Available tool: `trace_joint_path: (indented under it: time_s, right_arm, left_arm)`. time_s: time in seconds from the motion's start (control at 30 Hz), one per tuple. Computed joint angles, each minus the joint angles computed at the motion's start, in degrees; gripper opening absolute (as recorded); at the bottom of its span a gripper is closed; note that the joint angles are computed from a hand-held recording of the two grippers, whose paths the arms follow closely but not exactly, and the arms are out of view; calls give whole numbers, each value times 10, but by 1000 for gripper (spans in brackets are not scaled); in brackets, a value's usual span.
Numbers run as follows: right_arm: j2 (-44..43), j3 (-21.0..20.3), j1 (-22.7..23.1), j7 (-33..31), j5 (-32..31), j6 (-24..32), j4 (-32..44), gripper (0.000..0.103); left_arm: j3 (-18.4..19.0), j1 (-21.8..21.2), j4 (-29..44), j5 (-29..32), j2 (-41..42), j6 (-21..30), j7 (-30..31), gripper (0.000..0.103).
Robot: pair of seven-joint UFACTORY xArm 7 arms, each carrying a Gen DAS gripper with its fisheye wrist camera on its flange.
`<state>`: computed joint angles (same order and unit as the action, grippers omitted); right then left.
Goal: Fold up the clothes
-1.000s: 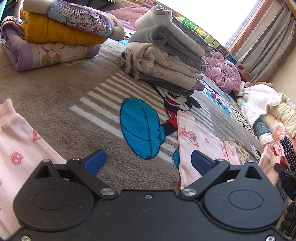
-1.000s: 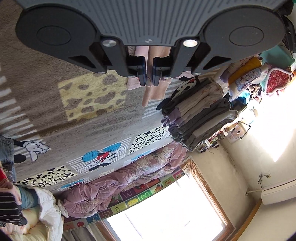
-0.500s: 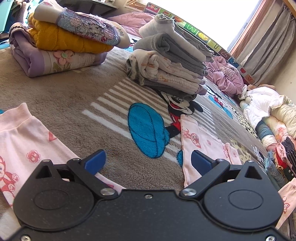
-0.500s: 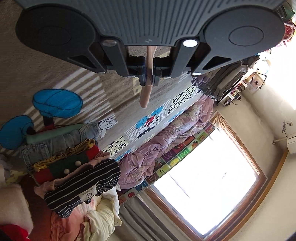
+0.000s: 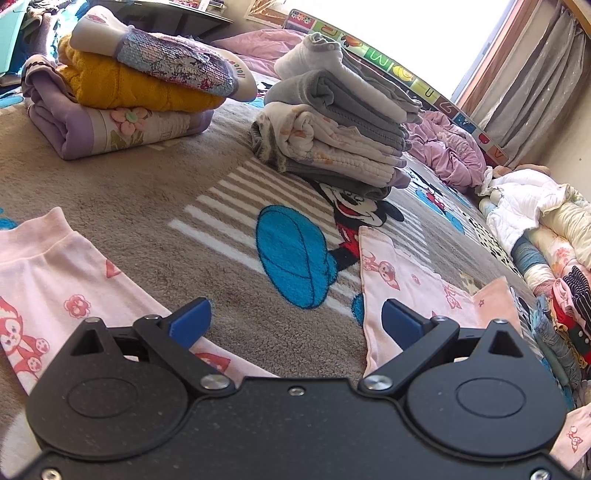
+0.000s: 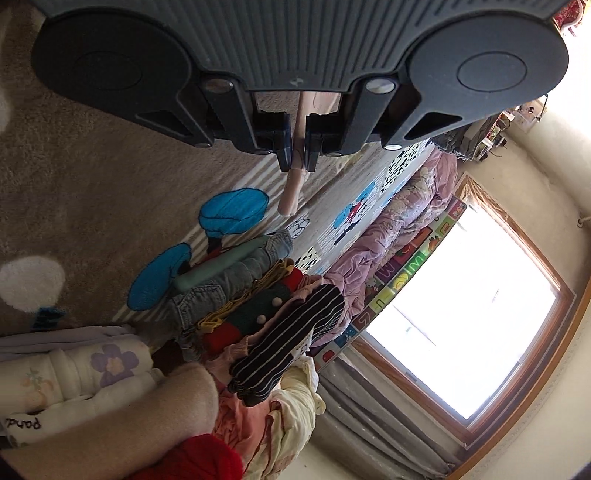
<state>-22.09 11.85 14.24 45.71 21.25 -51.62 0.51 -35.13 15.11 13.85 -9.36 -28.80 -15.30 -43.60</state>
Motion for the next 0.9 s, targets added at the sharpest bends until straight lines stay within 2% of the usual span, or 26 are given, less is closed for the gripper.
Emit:
trace_joint_path:
  time_s: [0.2,0.3,0.47,0.63,0.7,0.73,0.77,0.83,0.87,0.9]
  right_arm:
    - [-1,-3,3,41,11,-8,-42,9]
    - [30,-24,-1,63,-26,-21,-44,9]
    - [35,-20,-10,53,-15,17,-40,13]
    - [52,-72,-34,61,-103,24,-28,18]
    - [58,-90,-44,65,-141,26,-22,18]
    - [61,-100,-49,66,-161,27,-19,18]
    - [66,-114,-54,65,-195,27,-15,18]
    - [61,-112,-65,47,-212,44,-10,18]
    - [59,-111,-67,43,-215,46,-8,17]
    - [52,-102,-70,32,-202,49,-8,16]
  left_arm:
    - [-12,8,5,0,1,-1,0,100]
    - [-29,21,7,0,-9,6,-2,100]
    - [-55,36,9,20,-48,12,-14,100]
    - [-57,3,19,54,-56,-13,-4,99]
    - [-73,-15,34,68,-43,-21,15,93]
    - [-81,-22,44,74,-34,-25,27,85]
    - [-90,-29,54,80,-24,-28,40,71]
    - [-132,-27,81,83,3,-32,63,63]
    - [-146,-29,91,86,24,-40,76,51]
    - [-163,-29,103,88,43,-44,89,47]
